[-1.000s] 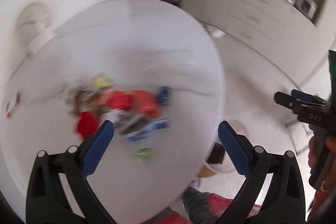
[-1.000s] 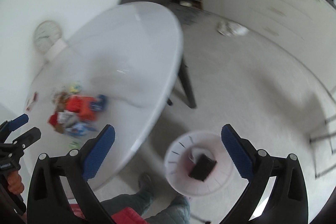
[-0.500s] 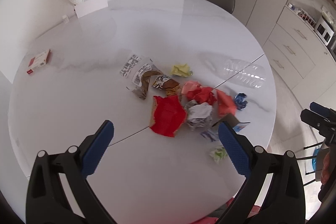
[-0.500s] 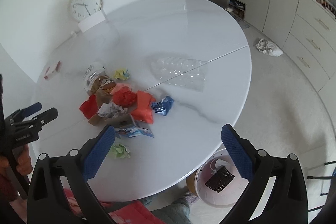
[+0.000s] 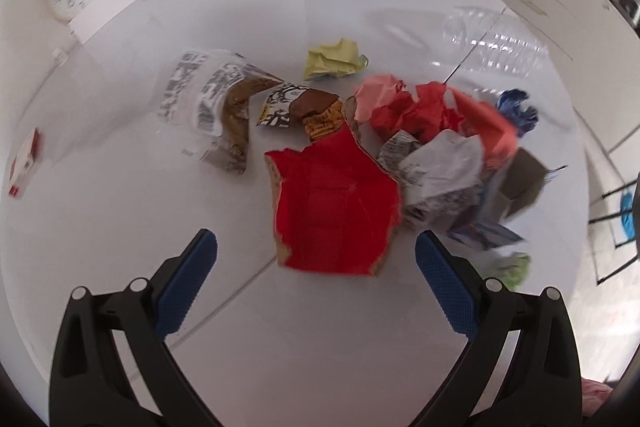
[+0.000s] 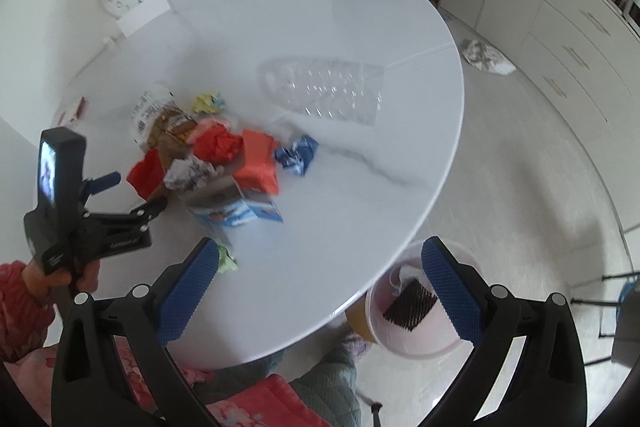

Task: Collect trash
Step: 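Move both tools back over the trash on the table, then grasp the red paper bag with the left tool while the right tool grasps crumpled white paper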

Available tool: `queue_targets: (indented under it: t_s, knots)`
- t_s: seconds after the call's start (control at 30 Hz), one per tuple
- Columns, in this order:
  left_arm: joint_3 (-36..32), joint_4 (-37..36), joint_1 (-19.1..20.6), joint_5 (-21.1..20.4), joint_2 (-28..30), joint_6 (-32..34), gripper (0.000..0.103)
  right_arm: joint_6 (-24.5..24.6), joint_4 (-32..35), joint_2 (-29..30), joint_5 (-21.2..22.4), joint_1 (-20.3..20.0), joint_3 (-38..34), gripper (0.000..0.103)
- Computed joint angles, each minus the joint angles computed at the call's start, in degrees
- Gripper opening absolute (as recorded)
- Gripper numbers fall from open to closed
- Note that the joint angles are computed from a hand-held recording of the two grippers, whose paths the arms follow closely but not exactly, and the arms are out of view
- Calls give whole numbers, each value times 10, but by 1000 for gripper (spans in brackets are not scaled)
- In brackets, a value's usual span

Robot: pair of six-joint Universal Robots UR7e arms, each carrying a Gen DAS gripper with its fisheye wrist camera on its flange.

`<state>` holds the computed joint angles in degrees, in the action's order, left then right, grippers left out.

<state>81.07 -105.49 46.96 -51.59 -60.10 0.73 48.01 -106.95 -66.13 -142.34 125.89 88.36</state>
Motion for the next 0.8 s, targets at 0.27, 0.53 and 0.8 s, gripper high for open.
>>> queue_targets:
  t_s: [0.27, 0.53, 0.8]
  knots:
    - [-2, -43, 20, -35, 15, 58, 64, 37, 29, 14, 13, 2, -11, 100]
    - [-16, -30, 30, -67, 5, 45, 39, -66, -39, 55, 42, -1, -34, 100]
    - [-11, -23, 34, -92, -40, 20, 36, -244, -135, 142, 109, -33, -108, 93]
